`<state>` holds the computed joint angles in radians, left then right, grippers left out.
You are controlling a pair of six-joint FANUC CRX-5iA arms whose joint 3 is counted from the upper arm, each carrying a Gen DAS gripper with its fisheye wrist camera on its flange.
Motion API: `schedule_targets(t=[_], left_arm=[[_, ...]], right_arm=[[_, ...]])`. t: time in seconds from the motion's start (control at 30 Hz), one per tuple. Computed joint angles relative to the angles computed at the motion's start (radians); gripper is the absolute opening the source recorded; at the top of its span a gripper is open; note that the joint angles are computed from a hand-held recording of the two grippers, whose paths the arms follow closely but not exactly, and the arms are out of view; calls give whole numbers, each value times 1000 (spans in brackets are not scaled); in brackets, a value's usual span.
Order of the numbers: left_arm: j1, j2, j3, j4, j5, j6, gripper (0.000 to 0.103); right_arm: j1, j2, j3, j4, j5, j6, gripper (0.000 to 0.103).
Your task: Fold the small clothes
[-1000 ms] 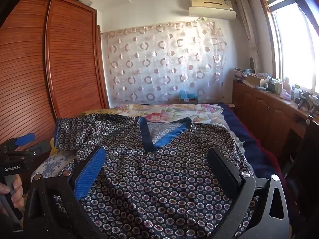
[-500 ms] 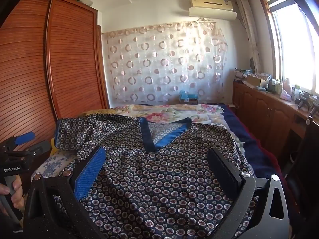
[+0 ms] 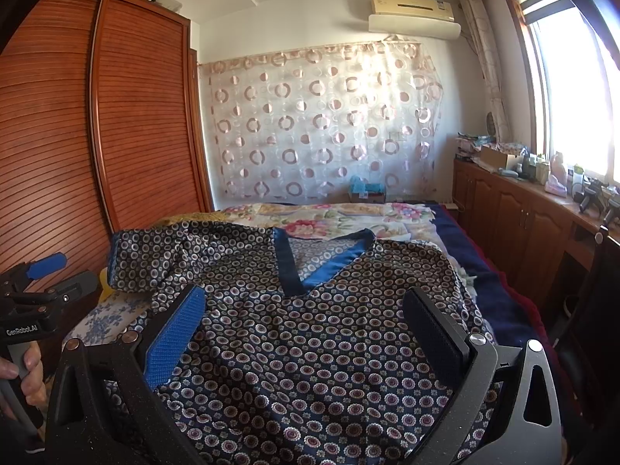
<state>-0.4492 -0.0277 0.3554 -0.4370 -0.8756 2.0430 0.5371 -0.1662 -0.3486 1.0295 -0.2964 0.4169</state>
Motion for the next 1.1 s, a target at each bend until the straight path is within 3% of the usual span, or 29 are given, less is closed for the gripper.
schedule_targets(t=[1.1], left_arm=[[-10, 3, 17, -19, -14, 3, 103]], right_arm=[[13, 7, 0, 27, -4, -34, 103]])
